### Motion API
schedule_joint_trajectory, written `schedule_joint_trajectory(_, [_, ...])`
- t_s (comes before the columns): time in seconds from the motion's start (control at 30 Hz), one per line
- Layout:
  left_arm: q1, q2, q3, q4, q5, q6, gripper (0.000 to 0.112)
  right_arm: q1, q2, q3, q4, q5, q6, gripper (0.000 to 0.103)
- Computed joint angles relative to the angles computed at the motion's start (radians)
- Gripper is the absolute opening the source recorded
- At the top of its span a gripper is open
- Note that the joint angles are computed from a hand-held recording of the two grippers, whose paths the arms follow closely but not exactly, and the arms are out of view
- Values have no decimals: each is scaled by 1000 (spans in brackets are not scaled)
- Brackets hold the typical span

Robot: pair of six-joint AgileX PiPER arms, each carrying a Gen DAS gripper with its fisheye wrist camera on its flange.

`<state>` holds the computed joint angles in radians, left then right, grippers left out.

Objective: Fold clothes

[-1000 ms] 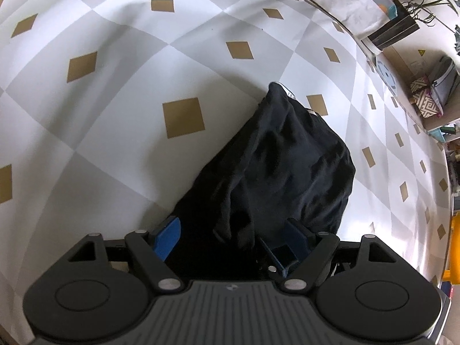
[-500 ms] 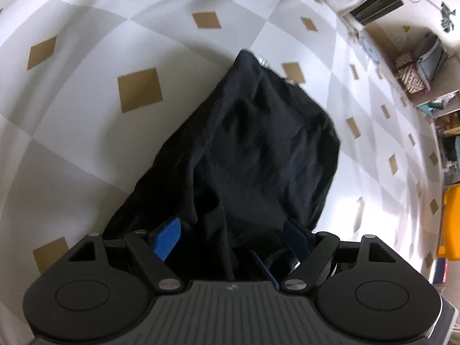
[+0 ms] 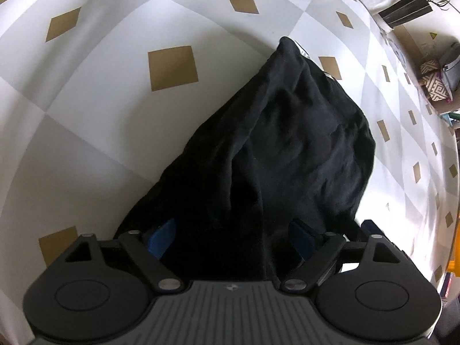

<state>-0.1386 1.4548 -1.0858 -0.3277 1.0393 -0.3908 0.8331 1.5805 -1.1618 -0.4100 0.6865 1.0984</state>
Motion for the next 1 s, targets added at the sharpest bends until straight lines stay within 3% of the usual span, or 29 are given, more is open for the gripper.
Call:
schedule_joint_trajectory(0.27, [-7, -42, -13, 110, -51, -46, 85, -39, 74, -8, -166, -100, 212, 53])
schedule_joint_trajectory(0.47, [9, -39, 5, 176, -61, -113, 85, -39, 106, 13, -259, -130, 331, 39])
schedule_joint_trajectory(0.5, [4, -35, 9, 185, -62, -119, 85, -34, 111, 13, -273, -125, 348, 32])
schedule_joint_trajectory(0.53, [1, -30, 11, 195, -56, -126, 85, -25, 117, 2, -277, -102, 345, 20])
schedule_joint_trajectory(0.63, [-17, 2, 4, 244, -27, -171, 85, 13, 145, -36, -309, -13, 318, 9])
schedule_joint_trajectory(0.77, [-58, 15, -4, 295, -4, -179, 86, 69, 187, -94, -344, 114, 258, 9])
schedule_joint_trajectory(1.0, [-95, 20, -6, 315, 7, -174, 87, 93, 176, -100, -342, 262, 230, 9])
